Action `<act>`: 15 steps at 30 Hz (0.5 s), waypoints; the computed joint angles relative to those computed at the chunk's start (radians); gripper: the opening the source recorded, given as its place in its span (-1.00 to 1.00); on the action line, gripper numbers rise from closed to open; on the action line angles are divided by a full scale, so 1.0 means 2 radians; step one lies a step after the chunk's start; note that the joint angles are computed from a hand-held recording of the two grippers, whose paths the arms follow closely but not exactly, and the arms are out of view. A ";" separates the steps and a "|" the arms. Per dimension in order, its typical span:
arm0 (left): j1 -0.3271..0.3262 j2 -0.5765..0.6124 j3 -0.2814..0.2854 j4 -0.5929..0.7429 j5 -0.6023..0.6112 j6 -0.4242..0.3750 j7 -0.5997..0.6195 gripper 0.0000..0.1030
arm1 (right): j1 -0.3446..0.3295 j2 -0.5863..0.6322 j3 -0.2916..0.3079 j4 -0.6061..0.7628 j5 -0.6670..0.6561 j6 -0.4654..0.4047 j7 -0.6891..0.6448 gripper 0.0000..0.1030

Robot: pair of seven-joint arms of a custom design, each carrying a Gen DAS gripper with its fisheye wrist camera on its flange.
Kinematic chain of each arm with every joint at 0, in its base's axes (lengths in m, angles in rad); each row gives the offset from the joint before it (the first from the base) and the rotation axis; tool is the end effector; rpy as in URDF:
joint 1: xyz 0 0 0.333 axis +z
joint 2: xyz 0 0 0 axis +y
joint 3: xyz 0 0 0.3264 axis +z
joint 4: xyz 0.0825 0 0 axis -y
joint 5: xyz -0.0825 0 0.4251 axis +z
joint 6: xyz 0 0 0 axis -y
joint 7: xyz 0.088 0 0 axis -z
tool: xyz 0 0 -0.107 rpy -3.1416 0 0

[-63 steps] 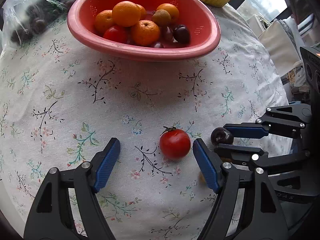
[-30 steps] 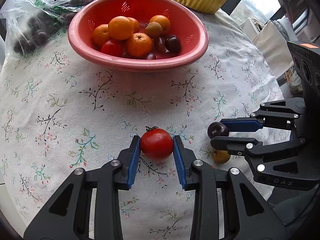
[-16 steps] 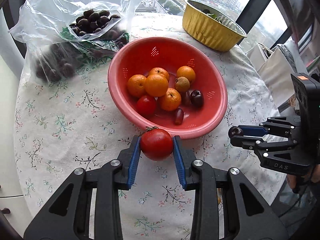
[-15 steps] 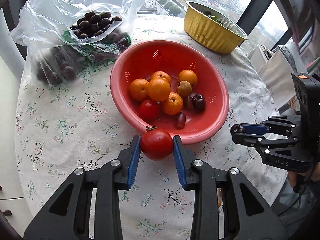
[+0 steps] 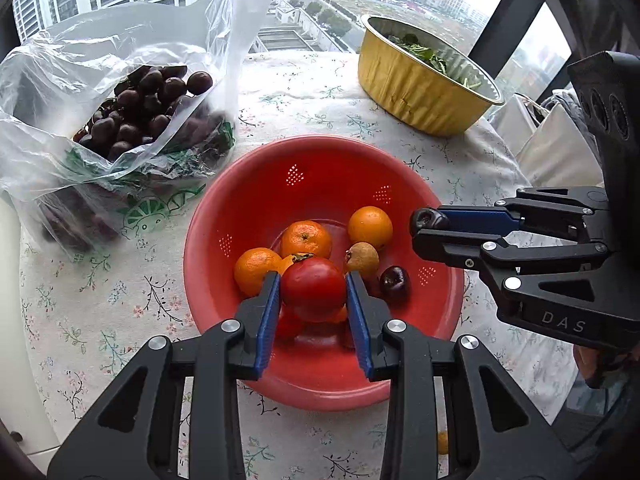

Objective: Organize fruits
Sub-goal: 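Carry the tomato and plum over the red colander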

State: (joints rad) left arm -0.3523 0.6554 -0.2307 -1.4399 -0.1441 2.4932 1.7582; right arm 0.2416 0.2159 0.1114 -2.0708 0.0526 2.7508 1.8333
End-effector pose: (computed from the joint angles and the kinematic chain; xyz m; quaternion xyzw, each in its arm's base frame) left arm 0.6856 -0.4046 0.3455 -0.4547 0.8593 -0.2337 0.0143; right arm 0.6133 0.2212 0.3619 -0.7009 0.6745 -0.0822 0.2168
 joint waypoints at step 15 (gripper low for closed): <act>-0.003 0.001 0.000 -0.015 0.002 0.015 0.007 -0.41 | 0.001 0.027 0.005 0.020 0.003 -0.029 -0.016 -0.46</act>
State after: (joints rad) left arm -0.3585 0.6567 -0.2314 -1.4702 -0.1406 2.5232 1.7728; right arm 0.2437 0.2695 0.1205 -2.0301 0.0587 2.6928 1.8016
